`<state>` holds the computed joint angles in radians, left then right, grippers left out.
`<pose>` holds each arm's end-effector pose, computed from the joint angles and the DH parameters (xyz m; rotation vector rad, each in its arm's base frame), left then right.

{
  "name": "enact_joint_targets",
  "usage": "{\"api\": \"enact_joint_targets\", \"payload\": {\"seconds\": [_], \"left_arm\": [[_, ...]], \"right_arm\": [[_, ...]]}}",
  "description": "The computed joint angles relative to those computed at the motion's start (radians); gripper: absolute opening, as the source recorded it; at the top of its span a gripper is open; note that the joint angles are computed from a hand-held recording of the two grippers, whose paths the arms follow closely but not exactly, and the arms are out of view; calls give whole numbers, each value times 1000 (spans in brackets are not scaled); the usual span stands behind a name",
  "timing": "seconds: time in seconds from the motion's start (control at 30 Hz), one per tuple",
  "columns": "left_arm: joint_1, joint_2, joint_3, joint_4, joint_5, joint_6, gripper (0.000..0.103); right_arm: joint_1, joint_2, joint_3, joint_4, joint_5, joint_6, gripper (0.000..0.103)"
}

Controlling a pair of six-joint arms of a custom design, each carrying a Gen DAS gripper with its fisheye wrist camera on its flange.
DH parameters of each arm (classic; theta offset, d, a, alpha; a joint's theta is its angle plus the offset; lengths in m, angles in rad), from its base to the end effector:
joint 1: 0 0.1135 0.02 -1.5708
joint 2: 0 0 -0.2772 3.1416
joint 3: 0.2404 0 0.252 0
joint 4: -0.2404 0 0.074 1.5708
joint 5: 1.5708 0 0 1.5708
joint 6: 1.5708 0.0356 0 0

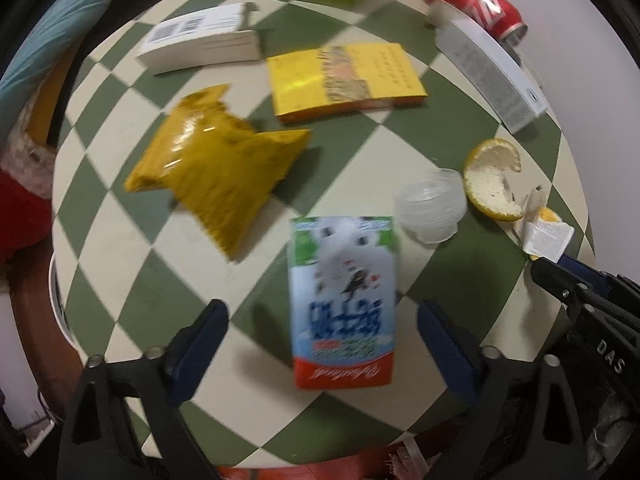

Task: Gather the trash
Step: 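Grasp the milk carton with the left tool while the right tool grasps crumpled paper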

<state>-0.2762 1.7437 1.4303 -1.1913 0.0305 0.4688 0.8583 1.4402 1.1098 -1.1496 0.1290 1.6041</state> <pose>0.3136 -0.0900 0.2588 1.1197 2.8614 -0.0369 0.1635 0.1822 0.2568 1.0972 2.7805 0.0637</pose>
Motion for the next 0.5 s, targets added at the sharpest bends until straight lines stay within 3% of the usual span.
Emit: {"api": "enact_joint_targets", "payload": {"seconds": [0.03, 0.1, 0.17, 0.3, 0.5], "left_arm": [[-12, -1, -8, 10, -8, -7, 83], [-25, -1, -21, 27, -22, -15, 61], [-20, 9, -20, 28, -25, -21, 47], [21, -5, -28, 56, -45, -9, 46], [83, 20, -27, 71, -37, -33, 51]], "right_arm": [[2, -8, -7, 9, 2, -1, 34], [-2, -26, -24, 27, 6, -3, 35], [-27, -47, -29, 35, 7, -16, 37], [-26, -67, -17, 65, 26, 29, 57], [-44, -31, 29, 56, 68, 7, 61]]}}
